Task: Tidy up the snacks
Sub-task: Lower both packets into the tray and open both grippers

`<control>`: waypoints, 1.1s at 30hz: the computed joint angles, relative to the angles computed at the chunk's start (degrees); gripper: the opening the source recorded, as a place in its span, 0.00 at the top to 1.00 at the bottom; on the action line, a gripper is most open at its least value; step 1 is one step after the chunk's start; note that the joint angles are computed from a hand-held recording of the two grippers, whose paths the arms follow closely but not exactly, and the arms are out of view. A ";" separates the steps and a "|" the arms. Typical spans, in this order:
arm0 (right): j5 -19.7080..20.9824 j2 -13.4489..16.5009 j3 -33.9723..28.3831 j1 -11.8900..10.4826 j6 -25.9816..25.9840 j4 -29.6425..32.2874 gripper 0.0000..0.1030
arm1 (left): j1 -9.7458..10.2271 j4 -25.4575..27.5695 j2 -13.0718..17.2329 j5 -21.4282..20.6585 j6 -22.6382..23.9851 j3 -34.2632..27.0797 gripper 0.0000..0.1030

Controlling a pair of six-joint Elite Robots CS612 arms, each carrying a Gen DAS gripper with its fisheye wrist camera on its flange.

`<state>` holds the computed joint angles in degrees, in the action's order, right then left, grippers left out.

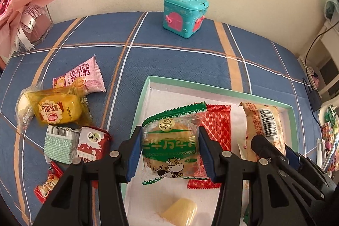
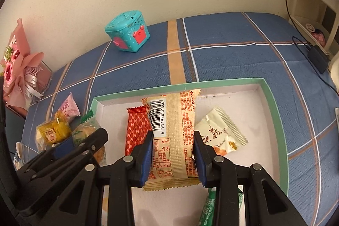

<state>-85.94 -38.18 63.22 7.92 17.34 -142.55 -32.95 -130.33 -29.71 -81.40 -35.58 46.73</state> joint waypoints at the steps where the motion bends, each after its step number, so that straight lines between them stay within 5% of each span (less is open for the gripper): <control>1: -0.11 0.17 -0.25 0.03 -0.08 0.22 0.63 | 0.04 0.06 0.20 -0.02 0.01 -0.29 0.49; 19: -1.12 1.10 -1.21 -0.02 0.91 2.02 0.63 | 0.44 2.45 2.56 -1.48 0.26 -4.21 0.43; 33: -3.23 0.39 -1.17 0.30 1.12 4.23 0.61 | 0.42 4.19 -0.26 0.30 0.82 -2.01 0.32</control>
